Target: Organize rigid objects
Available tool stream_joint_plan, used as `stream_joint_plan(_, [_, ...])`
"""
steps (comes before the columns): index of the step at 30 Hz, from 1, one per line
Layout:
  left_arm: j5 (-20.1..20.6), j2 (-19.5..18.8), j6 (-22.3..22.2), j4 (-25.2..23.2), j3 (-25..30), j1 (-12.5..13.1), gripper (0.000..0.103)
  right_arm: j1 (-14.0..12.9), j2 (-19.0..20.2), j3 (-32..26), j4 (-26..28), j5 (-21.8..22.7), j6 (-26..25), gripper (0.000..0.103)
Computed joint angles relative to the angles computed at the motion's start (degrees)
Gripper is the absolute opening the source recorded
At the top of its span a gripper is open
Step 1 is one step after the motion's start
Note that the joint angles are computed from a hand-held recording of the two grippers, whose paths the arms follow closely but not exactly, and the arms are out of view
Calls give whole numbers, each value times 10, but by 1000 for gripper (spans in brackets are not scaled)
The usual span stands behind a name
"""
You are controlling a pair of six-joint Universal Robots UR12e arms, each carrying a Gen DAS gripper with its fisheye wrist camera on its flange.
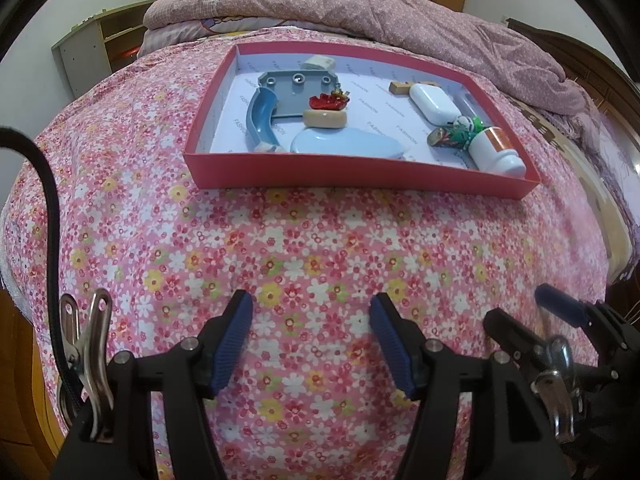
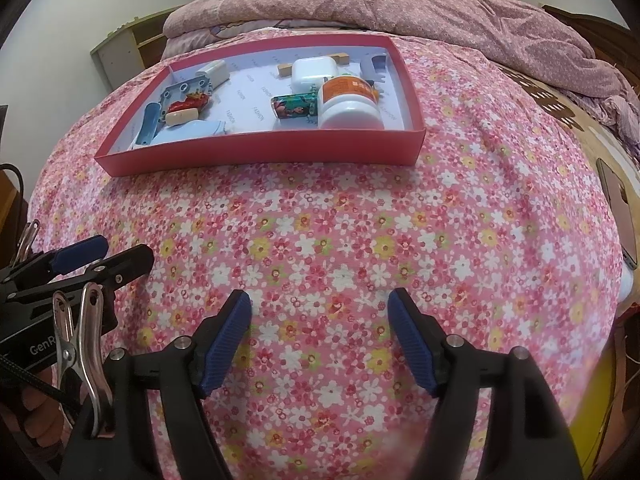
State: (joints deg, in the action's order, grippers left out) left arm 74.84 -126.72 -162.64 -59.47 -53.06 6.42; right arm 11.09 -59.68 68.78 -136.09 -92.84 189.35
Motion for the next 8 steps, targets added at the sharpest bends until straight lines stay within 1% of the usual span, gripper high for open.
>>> stream_joint_plan(8, [2, -2, 0, -5, 5, 0, 65, 1, 2, -1, 0, -1, -2, 75])
